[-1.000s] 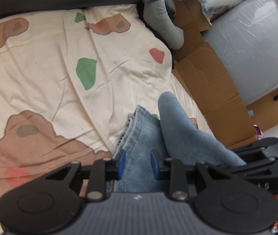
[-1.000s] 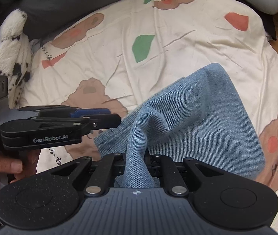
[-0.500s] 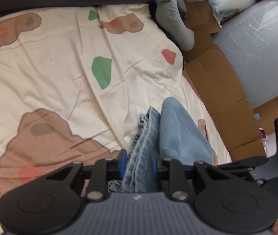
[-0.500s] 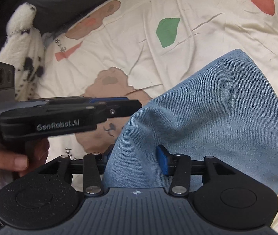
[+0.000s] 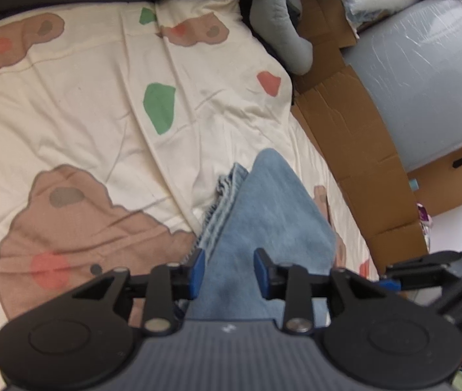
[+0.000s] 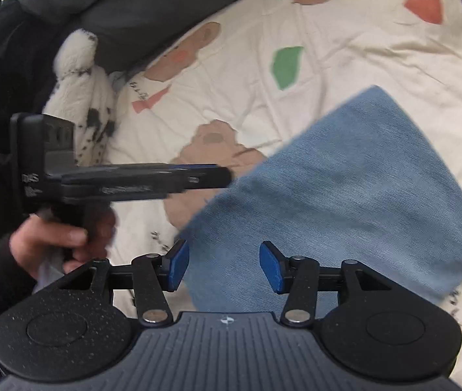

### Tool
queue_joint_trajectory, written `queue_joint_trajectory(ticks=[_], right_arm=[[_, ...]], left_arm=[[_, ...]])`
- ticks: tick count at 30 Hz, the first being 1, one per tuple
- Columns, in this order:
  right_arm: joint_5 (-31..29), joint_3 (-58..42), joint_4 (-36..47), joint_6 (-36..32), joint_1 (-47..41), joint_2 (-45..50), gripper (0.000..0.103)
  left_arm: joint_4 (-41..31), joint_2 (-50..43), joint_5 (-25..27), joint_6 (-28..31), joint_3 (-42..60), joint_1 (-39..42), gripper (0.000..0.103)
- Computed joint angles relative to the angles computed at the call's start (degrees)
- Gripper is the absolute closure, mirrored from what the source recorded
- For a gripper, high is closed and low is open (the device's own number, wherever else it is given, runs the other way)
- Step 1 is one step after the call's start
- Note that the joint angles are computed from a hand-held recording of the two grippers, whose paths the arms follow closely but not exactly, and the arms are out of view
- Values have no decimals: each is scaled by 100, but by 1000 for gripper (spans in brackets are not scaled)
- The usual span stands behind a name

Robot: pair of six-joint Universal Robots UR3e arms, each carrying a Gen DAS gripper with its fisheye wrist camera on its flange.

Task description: Fold clothes

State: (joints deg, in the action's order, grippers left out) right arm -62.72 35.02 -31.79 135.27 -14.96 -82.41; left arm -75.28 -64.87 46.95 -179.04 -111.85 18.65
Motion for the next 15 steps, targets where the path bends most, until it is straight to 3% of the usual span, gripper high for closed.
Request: queue_joint_trajectory(ticks=[7,11,12,14,15], right_arm=[[-568,2142,-633,-852,-1611,-1334,48],[-772,3371,-824,-1386,-2706,-2211,48],[-795,3656,-844,-1504,-2963,-2429,48],[-837,4192,-834,-1808,-3520,-2842,48],[-859,4445,-814,-1937,-3795,-3034,48]], left_arm=[[-504,-48,426,520,-12,-207,62],[-953,53,212,798,-117,-91,63],[-1026,100,212,883,-115,-83,64],[-1166,189,220,1051,-105,-74,80],[-1194,183,298,1104,-42,-137,82]])
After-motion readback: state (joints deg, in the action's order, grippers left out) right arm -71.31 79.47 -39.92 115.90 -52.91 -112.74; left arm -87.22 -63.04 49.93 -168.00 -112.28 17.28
